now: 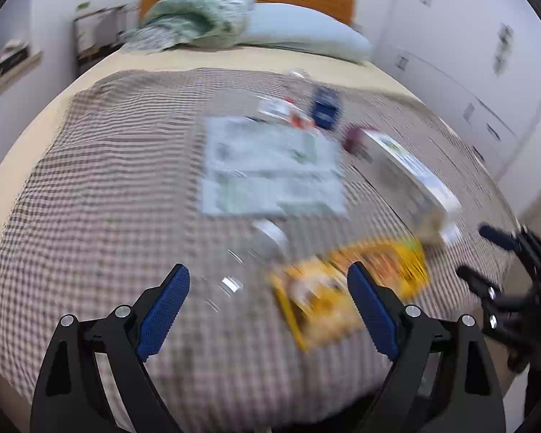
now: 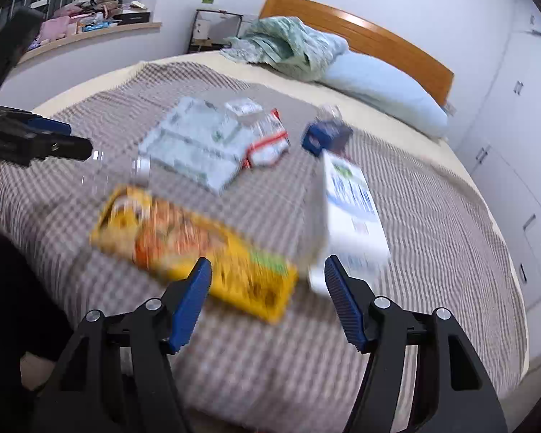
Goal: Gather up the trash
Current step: 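Move both open tools back over the trash on the bed, then grasp the white paper sheet with the left tool while the right tool grasps the red-white snack wrapper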
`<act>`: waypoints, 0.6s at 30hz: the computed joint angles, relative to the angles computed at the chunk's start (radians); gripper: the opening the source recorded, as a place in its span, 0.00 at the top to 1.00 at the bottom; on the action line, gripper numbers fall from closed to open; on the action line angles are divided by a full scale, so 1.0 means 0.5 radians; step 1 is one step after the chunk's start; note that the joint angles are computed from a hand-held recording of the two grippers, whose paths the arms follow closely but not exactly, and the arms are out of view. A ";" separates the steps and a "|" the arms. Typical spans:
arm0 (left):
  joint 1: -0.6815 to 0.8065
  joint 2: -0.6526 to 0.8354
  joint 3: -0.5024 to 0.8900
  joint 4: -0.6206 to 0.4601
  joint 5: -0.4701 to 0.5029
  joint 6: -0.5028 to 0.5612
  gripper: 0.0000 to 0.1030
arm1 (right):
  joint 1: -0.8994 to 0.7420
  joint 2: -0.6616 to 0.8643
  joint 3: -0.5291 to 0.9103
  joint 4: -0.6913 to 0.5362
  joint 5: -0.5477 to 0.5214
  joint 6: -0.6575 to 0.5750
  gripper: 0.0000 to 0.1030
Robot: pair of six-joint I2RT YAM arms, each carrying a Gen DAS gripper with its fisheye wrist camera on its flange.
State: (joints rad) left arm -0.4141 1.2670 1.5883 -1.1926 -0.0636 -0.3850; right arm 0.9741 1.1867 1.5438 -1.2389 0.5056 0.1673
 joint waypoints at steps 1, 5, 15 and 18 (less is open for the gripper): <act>0.213 0.066 0.041 0.046 0.216 0.108 0.16 | -0.045 0.066 0.055 0.050 -0.041 -0.054 0.39; 0.704 0.628 0.430 0.035 0.643 0.349 0.17 | -0.155 0.243 0.245 0.122 -0.176 -0.094 0.39; 0.803 1.500 1.079 -0.073 1.201 0.823 0.42 | -0.386 0.545 0.594 -0.089 -0.470 -0.007 0.39; 0.852 1.382 0.985 -0.109 1.507 0.867 0.88 | -0.504 0.653 0.740 -0.103 -0.555 0.038 0.39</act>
